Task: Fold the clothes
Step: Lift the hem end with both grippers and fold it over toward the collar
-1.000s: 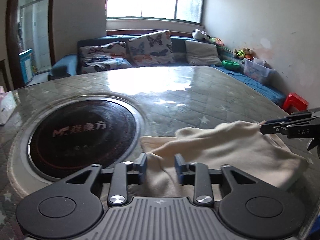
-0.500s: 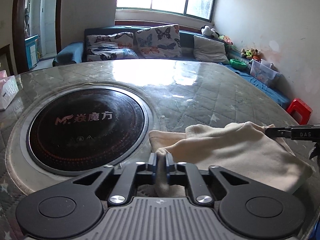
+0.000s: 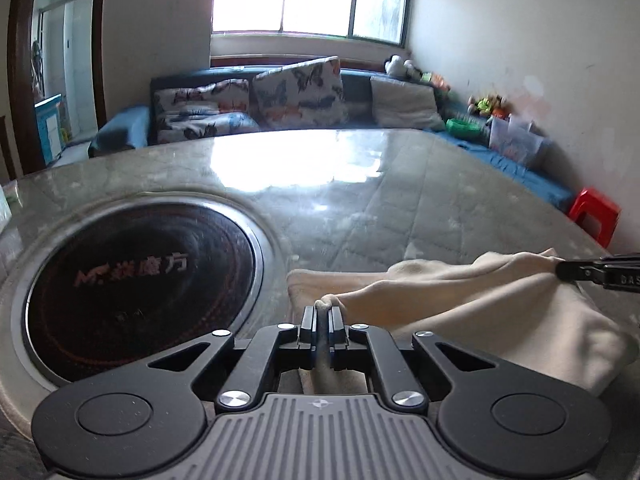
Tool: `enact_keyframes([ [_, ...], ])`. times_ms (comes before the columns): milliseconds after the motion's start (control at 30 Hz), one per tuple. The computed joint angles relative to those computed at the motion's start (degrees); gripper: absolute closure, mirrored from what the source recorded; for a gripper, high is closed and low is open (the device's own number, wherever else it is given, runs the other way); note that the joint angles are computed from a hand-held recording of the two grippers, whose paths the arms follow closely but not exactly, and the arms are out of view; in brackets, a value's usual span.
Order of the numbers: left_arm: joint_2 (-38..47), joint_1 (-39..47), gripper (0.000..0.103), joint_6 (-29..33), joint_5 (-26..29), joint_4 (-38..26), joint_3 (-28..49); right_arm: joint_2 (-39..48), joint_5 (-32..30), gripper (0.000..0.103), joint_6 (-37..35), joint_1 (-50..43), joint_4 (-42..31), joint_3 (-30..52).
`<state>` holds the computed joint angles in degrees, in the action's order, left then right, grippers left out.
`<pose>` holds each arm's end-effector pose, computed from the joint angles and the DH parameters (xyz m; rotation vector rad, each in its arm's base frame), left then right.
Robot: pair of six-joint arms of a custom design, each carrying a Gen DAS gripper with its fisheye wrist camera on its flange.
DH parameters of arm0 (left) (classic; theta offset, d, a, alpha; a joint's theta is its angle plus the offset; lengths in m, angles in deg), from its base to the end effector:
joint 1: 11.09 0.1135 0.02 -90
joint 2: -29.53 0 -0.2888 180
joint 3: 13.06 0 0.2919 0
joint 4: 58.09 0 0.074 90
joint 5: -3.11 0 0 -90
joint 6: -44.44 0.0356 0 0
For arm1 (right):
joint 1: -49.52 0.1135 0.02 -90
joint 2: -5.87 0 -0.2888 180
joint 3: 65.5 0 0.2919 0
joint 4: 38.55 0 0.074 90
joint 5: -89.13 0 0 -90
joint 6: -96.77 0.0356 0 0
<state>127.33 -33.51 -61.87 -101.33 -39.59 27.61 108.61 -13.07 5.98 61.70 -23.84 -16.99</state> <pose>0.2829 -0.1071 0.0867 -0.0167 2.2214 -0.0886 0.3290 0.0787 0.0891 -0.3688 2.2349 0.3464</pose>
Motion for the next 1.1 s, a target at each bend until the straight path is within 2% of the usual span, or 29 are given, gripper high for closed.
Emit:
enact_keyframes([
  [200, -0.9, -0.3, 0.092, 1.3, -0.9, -3.5, 1.6, -2.7, 1.9, 0.091, -2.0, 0.5, -0.7, -0.3],
  [333, -2.6, -1.5, 0.090, 2.0, -1.0, -4.5, 2.6, -4.6, -1.0, 0.086, -3.5, 1.3, -2.3, 1.1],
  [467, -2.4, -2.3, 0.087, 2.9, 1.2, -6.1, 5.2, -1.9, -5.8, 0.085, -4.1, 2.6, -9.5, 7.8],
  [567, 0.0, -2.4, 0.087, 3.8, 3.7, -7.9, 8.4, 2.2, -5.9, 0.085, -4.9, 3.9, -14.1, 13.5],
  [667, 3.3, -2.1, 0.075, 4.2, 4.9, -11.0, 12.2, 5.9, -6.0, 0.083, -5.7, 4.8, -19.6, 18.8],
  [767, 5.2, -1.0, 0.072, 5.1, 7.7, -12.0, 13.9, 7.8, -6.2, 0.082, -6.1, 5.2, -21.5, 20.9],
  [900, 7.2, 0.2, 0.081, 6.9, 11.6, -12.2, 15.2, 9.7, -7.5, 0.082, -7.1, 5.2, -23.5, 22.3],
  [967, 8.0, 0.7, 0.090, 7.7, 11.6, -10.9, 15.2, 10.0, -7.8, 0.088, -6.9, 5.2, -22.4, 21.8],
  [1000, 8.0, 0.8, 0.097, 7.5, 11.2, -10.4, 15.1, 9.8, -8.1, 0.096, -6.7, 5.1, -21.5, 21.2],
  [1033, 8.0, 0.9, 0.101, 7.3, 10.9, -9.9, 15.0, 9.4, -8.0, 0.098, -6.3, 5.1, -20.1, 20.4],
  [1100, 7.4, 0.3, 0.102, 7.6, 8.8, -8.2, 14.4, 8.1, -7.4, 0.099, -5.6, 5.2, -16.4, 18.2],
])
